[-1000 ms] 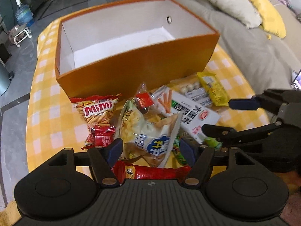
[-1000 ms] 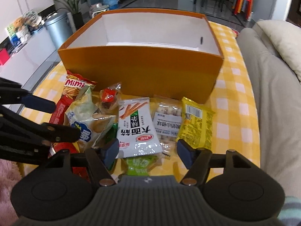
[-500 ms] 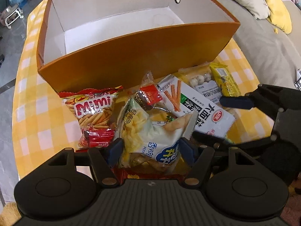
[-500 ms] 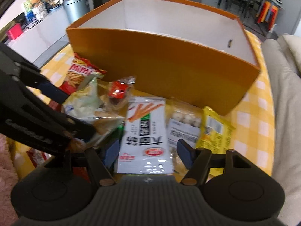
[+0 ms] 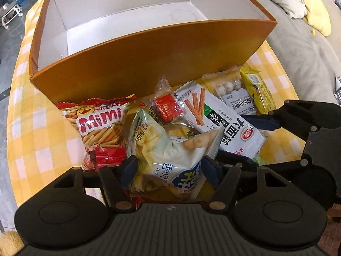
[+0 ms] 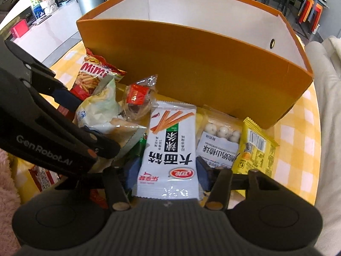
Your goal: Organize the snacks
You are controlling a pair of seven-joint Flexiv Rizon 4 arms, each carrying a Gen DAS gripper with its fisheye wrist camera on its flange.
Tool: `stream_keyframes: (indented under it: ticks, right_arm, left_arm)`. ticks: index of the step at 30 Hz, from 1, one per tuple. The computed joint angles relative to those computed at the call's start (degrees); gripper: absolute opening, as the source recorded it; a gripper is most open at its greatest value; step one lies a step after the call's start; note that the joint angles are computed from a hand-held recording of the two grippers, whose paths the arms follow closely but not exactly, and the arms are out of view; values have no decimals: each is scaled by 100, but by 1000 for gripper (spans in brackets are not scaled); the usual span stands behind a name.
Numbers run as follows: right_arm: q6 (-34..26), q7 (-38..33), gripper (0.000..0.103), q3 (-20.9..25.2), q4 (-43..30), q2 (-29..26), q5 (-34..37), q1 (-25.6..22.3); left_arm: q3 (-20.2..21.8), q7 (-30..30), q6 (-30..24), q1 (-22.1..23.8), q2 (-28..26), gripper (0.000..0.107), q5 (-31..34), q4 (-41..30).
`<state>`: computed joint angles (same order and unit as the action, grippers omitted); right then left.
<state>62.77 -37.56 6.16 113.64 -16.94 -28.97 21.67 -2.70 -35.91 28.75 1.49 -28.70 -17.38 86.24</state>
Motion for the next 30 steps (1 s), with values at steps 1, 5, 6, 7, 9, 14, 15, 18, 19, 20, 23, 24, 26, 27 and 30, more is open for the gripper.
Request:
stream_keyframes:
  ticks: [1, 5, 6, 7, 9, 14, 15, 18, 19, 20, 23, 24, 26, 27, 30]
  right_arm:
    - [-12, 9, 49, 2, -12, -4, 18, 0]
    - [-48, 31, 47, 16, -16, 52, 43, 5]
    - [-50, 60, 47, 23, -8, 76, 62, 3]
    - [-48, 118, 47, 21, 17, 120, 55, 9]
    - [-44, 245, 47, 3, 84, 221, -49, 29]
    - [5, 698, 47, -9, 267, 490, -432, 46]
    - [4, 790, 47, -2, 294, 546, -501, 40]
    - [-76, 1038, 47, 44, 330, 707, -731, 35]
    - [-116, 1128, 47, 65, 354, 784, -822, 35]
    - [-134, 1211, 47, 89, 380, 852, -904, 26]
    - [-138, 1452, 47, 165, 445, 1057, -1110, -26]
    - [-144, 1515, 47, 194, 444, 1125, -1130, -50]
    - [-140, 1602, 47, 231, 408, 1205, -1177, -103]
    - [-153, 1607, 47, 239, 361, 1227, -1207, -128]
    - [-202, 1476, 47, 244, 124, 1197, -1144, -198]
  left_arm:
    - [1, -15, 14, -1, 14, 73, -9, 17]
    - [1, -18, 162, 7, 135, 66, -73, 156]
    - [-4, -5, 202, 24, 179, 64, -119, 204]
    - [-8, 7, 237, 38, 222, 64, -164, 246]
    - [-21, 67, 292, 78, 322, 64, -275, 337]
    - [-37, 247, 484, 163, 615, 64, -607, 612]
    - [-33, 255, 537, 167, 667, 64, -671, 662]
    - [-41, 418, 719, 219, 849, 64, -944, 846]
    - [-40, 463, 752, 233, 903, 64, -1023, 886]
    - [-37, 493, 756, 249, 940, 64, -1096, 896]
    - [-36, 601, 728, 283, 1013, 64, -1280, 899]
    - [-34, 631, 709, 288, 1032, 64, -1313, 873]
    - [-45, 719, 676, 293, 1029, 64, -1364, 782]
    - [-51, 757, 654, 294, 1008, 64, -1378, 714]
    - [-80, 857, 635, 265, 891, 64, -1312, 435]
